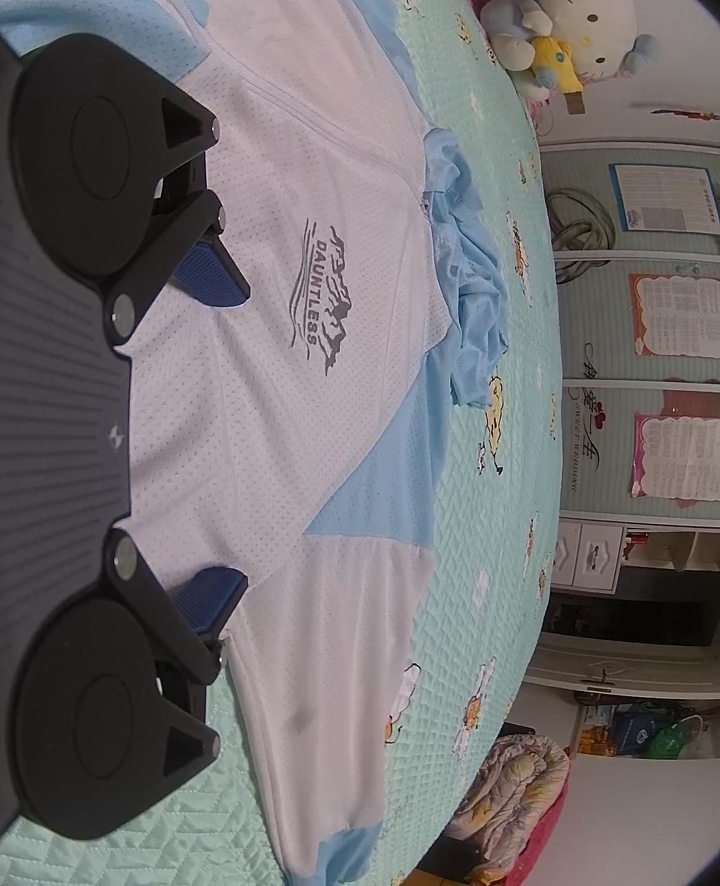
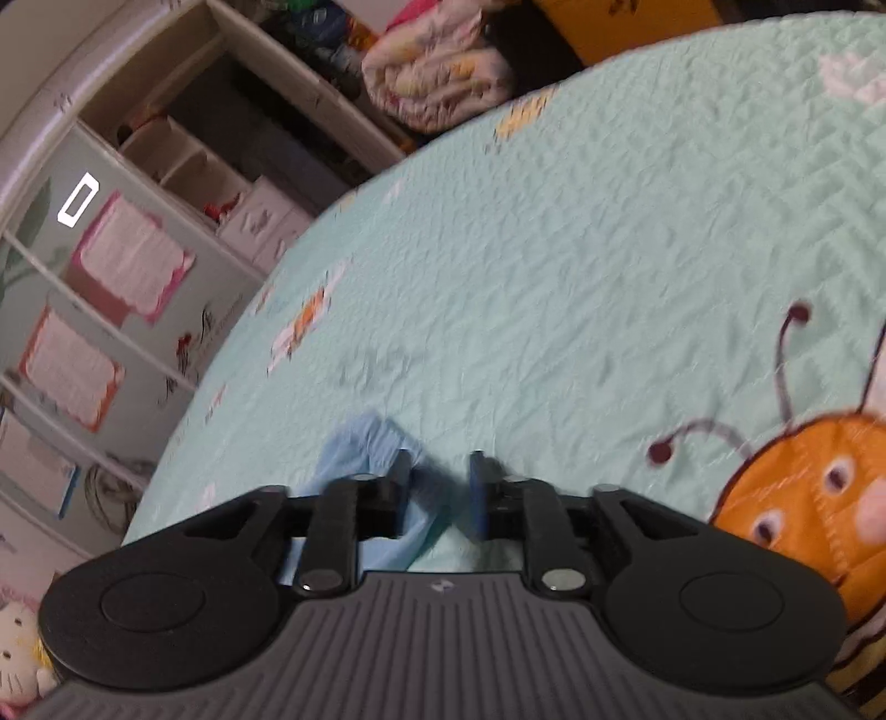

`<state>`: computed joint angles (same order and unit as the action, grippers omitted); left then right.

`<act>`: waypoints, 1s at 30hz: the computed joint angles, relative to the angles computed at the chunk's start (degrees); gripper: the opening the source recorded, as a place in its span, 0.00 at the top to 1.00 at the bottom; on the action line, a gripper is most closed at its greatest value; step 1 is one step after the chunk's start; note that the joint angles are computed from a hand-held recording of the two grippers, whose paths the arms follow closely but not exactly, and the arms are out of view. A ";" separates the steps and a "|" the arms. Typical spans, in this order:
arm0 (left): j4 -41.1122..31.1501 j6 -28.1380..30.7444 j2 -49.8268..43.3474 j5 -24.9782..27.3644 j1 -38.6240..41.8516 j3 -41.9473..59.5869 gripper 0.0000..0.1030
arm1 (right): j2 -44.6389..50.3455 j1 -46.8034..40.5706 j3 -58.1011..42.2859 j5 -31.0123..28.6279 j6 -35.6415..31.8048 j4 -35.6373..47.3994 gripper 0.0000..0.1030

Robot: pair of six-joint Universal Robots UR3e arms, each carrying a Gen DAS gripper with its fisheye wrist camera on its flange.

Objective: Fold clothes

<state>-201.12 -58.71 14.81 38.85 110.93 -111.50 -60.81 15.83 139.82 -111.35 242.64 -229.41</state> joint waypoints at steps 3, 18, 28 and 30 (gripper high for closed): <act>0.07 0.17 -0.31 0.01 -0.01 -0.86 0.00 | 2.30 0.75 -2.17 -3.28 -2.06 -2.23 0.46; 0.96 -0.41 0.30 -0.45 -0.62 -0.97 0.00 | 7.17 -20.37 -7.60 33.02 -29.01 -4.00 0.40; 0.75 -0.27 0.50 -0.52 -0.47 -0.12 0.00 | 2.23 -12.50 -10.96 27.05 -37.00 5.30 0.82; 0.77 -0.26 0.57 -0.57 -0.45 -0.08 0.00 | 2.07 -7.89 -12.08 18.53 -36.49 3.75 0.82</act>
<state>-200.36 -58.97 15.38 38.28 110.48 -111.58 -58.74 7.93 127.74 -92.82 206.15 -225.67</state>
